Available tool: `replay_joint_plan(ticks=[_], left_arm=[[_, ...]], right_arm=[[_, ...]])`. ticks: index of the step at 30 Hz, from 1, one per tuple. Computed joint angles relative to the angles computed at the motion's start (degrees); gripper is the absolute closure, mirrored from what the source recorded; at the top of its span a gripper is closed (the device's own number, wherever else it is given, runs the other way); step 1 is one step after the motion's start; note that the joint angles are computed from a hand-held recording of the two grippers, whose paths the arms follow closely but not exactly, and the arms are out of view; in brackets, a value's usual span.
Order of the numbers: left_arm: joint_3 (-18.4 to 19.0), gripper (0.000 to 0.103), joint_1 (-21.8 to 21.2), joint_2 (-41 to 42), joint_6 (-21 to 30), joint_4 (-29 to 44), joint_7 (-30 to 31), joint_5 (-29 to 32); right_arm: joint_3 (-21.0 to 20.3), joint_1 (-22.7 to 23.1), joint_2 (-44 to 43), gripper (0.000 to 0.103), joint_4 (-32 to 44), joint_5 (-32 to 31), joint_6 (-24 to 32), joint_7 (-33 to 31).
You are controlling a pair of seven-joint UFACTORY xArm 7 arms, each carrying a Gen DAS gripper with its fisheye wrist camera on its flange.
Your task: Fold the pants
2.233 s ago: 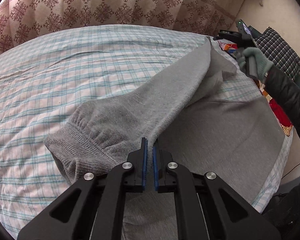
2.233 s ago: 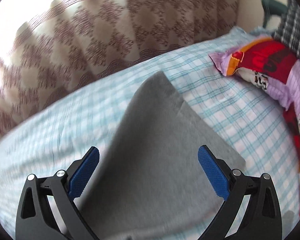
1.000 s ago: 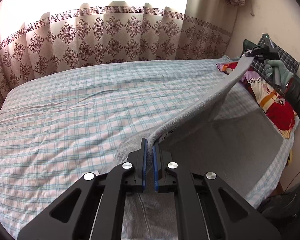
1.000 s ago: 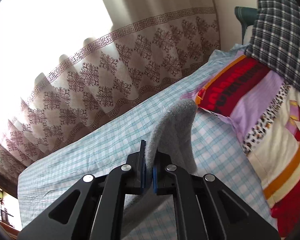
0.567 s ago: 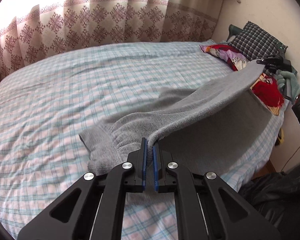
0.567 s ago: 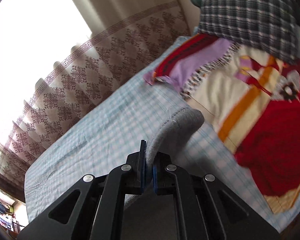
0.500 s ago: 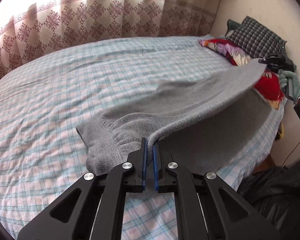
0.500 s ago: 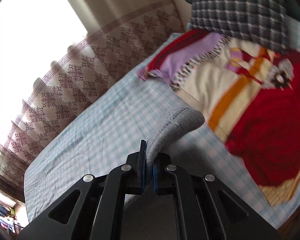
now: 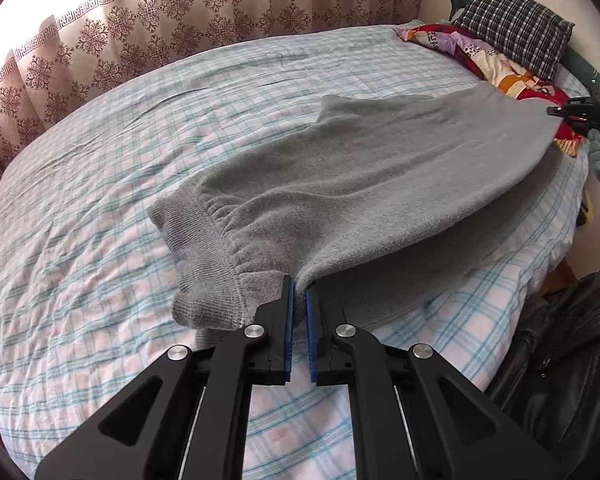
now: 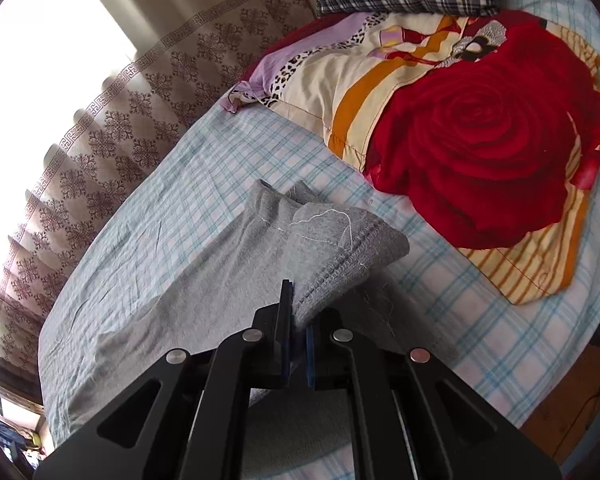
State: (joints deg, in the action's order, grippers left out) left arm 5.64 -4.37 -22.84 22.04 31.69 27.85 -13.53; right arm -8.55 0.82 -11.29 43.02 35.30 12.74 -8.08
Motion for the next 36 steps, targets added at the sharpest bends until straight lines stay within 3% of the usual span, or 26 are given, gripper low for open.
replay_joint_plan(ticks=[5, 10, 15, 18, 23, 25, 28, 30, 33, 36], left_arm=[[-0.9, 0.097, 0.8, 0.0, -0.4, -0.9, -0.4, 1.9], [-4.3, 0.097, 2.5, 0.5, -1.2, -2.8, -3.0, 7.2], [-3.5, 0.093, 2.0, 1.0, -1.4, -3.4, -4.2, 8.1], [-4.2, 0.084, 3.1, 0.9, -1.8, -3.4, -5.6, 9.8], [-3.2, 0.08, 3.7, -1.2, -1.3, -3.7, -5.3, 10.7], [-4.0, 0.071, 5.5, -2.2, -1.4, -4.2, -6.6, 12.7], [-3.3, 0.071, 6.5, -3.1, -0.3, -4.3, -7.4, 13.2], [-2.8, 0.071, 7.1, -3.1, 0.0, -4.0, -8.4, 12.8], [-1.8, 0.071, 6.1, -3.0, -0.2, -3.1, -8.5, 11.3], [-1.4, 0.071, 3.7, -1.5, -1.4, -1.4, -7.7, 8.8]], right_arm=[[1.6, -1.9, -0.1, 0.099, -3.5, -6.1, -1.6, 3.8], [1.1, -2.4, 3.7, 0.099, -3.7, -5.5, -1.8, 4.9], [2.9, -4.1, 4.3, 0.098, -4.5, -10.2, -3.1, 8.0], [4.4, -5.9, 4.4, 0.098, -4.6, -16.6, -3.3, 12.9], [5.4, -7.5, 5.1, 0.098, -4.5, -24.4, -3.5, 19.3], [5.9, -8.3, 5.0, 0.097, -4.7, -27.9, -3.8, 21.9], [6.3, -9.1, 4.9, 0.097, -4.8, -31.7, -4.2, 25.3], [7.9, -11.2, 4.5, 0.097, -5.0, -38.1, -4.7, 30.6], [12.1, -16.8, 2.7, 0.097, -5.2, -53.4, -6.2, 42.2], [13.2, -19.2, 1.8, 0.097, -4.9, -59.7, -6.0, 48.3]])
